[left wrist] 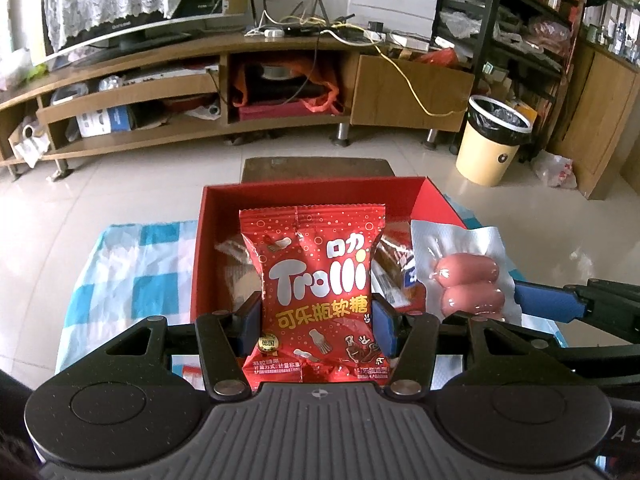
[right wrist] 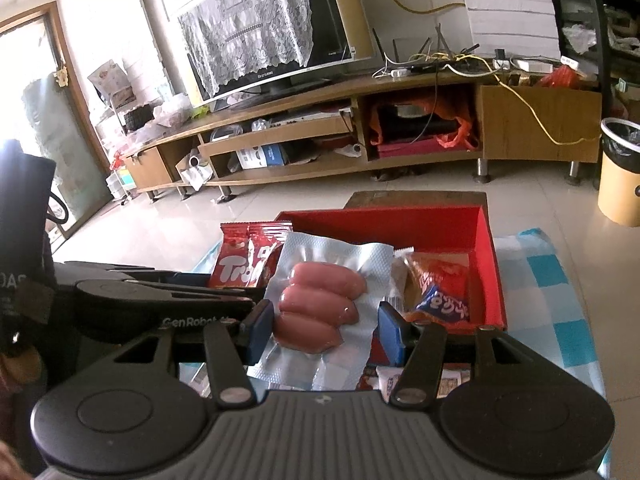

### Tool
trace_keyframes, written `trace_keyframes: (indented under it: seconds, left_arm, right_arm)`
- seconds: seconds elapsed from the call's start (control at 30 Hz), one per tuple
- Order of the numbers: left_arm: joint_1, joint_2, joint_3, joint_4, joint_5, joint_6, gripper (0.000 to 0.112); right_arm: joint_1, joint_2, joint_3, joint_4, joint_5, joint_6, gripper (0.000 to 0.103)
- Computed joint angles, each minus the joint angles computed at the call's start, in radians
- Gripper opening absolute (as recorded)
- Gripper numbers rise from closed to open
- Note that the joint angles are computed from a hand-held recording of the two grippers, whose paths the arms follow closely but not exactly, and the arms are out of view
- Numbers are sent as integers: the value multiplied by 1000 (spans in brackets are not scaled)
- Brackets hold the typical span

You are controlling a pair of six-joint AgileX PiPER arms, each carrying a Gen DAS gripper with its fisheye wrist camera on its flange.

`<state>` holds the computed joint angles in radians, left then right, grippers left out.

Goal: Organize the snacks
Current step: 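Lift the Trolli bag and sausage pack and carry them over the red box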

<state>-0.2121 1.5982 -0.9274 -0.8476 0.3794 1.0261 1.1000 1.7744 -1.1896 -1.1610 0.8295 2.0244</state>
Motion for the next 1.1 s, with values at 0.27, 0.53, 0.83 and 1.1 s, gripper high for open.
trace_keyframes:
  seconds: [0.27,0.53,0.83,1.1]
  left_arm:
    - [-40,22,-61,40,-30,-50,62]
    - [-88,63,-145,174,-68,-194,62]
    - [-133,132,-232,348,-98,-381,62]
    - [-158,215,-315,497,-104,-531,62]
  right_arm:
    - [-32,-19,4,-26,-1,-7,52]
    - [-85,-28,-5,-61,-14,-32,52]
    - [-161,-28,-4,-85,-63,-49,52]
    - [-231,-12,5,-96,-122,-46,52]
